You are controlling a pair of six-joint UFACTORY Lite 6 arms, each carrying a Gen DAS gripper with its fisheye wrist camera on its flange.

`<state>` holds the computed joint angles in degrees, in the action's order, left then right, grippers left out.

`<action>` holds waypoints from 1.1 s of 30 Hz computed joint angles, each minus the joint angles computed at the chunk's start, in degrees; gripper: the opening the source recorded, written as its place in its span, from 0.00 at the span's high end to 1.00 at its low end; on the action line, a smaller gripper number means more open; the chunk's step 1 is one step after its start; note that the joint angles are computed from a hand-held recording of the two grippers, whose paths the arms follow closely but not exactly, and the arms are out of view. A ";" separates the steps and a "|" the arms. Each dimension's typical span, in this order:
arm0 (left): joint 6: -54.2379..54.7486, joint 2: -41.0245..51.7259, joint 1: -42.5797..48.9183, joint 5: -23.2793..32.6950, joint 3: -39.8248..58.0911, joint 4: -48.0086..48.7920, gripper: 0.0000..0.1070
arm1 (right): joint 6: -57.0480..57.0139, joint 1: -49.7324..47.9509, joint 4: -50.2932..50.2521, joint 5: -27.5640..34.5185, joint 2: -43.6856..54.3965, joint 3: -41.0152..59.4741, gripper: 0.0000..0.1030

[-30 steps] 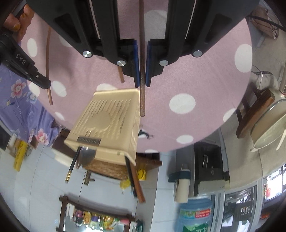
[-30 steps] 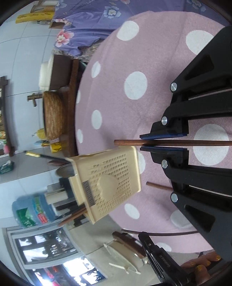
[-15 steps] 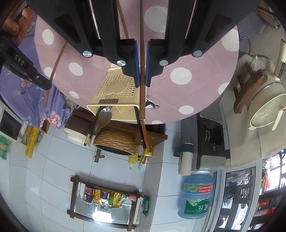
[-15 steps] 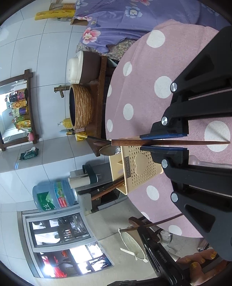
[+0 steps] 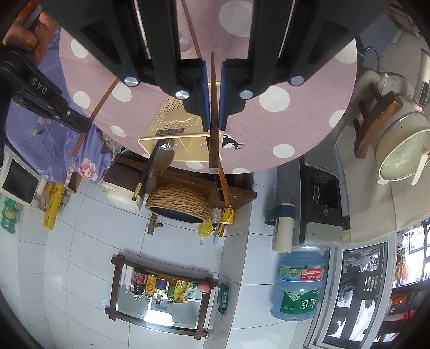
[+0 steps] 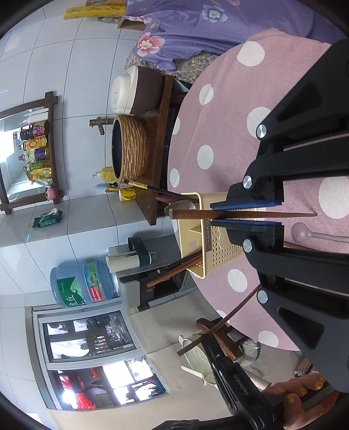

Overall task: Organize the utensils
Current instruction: 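Lift both brown chopsticks with both tools and carry them over the holder, then lower both chopsticks into the holder and open both tools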

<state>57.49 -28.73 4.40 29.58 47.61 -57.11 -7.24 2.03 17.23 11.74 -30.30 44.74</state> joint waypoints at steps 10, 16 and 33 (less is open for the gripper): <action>1.66 1.55 1.97 4.85 3.03 -0.98 0.93 | -8.42 -1.55 7.48 3.71 0.83 3.55 0.93; -0.21 5.12 2.86 10.98 10.88 0.18 0.93 | -12.98 -3.39 11.53 8.84 4.20 12.77 0.93; -29.22 34.46 -9.26 6.91 58.16 20.51 0.93 | 11.64 0.35 -13.39 17.09 37.30 65.22 0.93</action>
<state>28.26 5.72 -4.86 36.50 105.76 -36.60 4.40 2.38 3.84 28.84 7.00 109.96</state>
